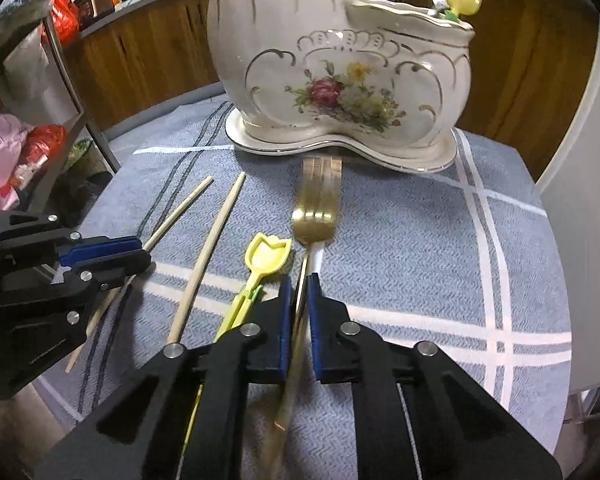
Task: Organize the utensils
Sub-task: 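Grasp a chopstick with left gripper while right grasps the gold fork, then carry chopstick to tall cup with left while right carries gold fork to small cup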
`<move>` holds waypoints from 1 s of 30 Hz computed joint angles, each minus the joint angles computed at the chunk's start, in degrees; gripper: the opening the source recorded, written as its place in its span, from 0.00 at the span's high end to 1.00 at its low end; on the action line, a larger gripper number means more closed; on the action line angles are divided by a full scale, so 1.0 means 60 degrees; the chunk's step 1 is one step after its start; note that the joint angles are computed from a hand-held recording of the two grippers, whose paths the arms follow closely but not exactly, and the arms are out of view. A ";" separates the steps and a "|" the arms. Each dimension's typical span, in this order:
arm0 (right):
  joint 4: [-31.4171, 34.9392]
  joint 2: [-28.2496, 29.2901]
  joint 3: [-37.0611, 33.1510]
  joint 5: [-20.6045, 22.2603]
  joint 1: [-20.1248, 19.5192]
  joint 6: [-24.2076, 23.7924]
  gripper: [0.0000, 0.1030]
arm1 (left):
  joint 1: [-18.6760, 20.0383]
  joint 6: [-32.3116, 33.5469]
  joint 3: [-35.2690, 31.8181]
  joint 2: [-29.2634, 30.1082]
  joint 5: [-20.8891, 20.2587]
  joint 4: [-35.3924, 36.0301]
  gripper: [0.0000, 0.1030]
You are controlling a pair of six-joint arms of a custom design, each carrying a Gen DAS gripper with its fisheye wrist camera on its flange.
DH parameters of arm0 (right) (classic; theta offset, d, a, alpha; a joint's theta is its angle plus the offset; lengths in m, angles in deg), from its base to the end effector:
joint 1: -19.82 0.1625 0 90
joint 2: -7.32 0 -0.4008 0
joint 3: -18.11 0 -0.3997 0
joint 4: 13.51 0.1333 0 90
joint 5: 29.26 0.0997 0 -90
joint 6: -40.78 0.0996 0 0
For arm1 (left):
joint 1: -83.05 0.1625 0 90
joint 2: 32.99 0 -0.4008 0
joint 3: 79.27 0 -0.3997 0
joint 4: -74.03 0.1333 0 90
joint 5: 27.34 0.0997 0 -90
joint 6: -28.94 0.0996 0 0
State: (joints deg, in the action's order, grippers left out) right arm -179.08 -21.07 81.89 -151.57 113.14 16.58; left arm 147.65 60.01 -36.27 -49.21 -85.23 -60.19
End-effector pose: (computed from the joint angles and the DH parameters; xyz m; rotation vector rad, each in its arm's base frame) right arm 0.1268 -0.8029 0.1216 0.3205 -2.3664 0.7295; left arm -0.2015 -0.8586 0.0438 1.1057 2.2968 -0.3539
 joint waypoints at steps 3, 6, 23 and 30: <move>-0.0364 -0.0273 0.0442 0.0329 -0.0077 0.0098 0.94 | 0.0073 0.0055 0.0057 -0.0052 -0.0194 -0.0136 0.95; -0.1046 -0.0599 0.1041 0.0669 -0.0110 -0.0047 0.94 | 0.0165 -0.0133 0.0091 -0.0161 -0.0629 -0.0031 0.95; -0.5797 -0.1247 0.2998 0.2288 0.0010 -0.1826 0.94 | -0.0034 0.0844 0.2421 -0.1551 -0.2560 -0.3104 0.95; -0.7051 -0.1153 0.2778 0.2851 0.0092 -0.2193 0.94 | -0.0076 0.0991 0.2666 -0.1649 -0.3398 -0.4093 0.95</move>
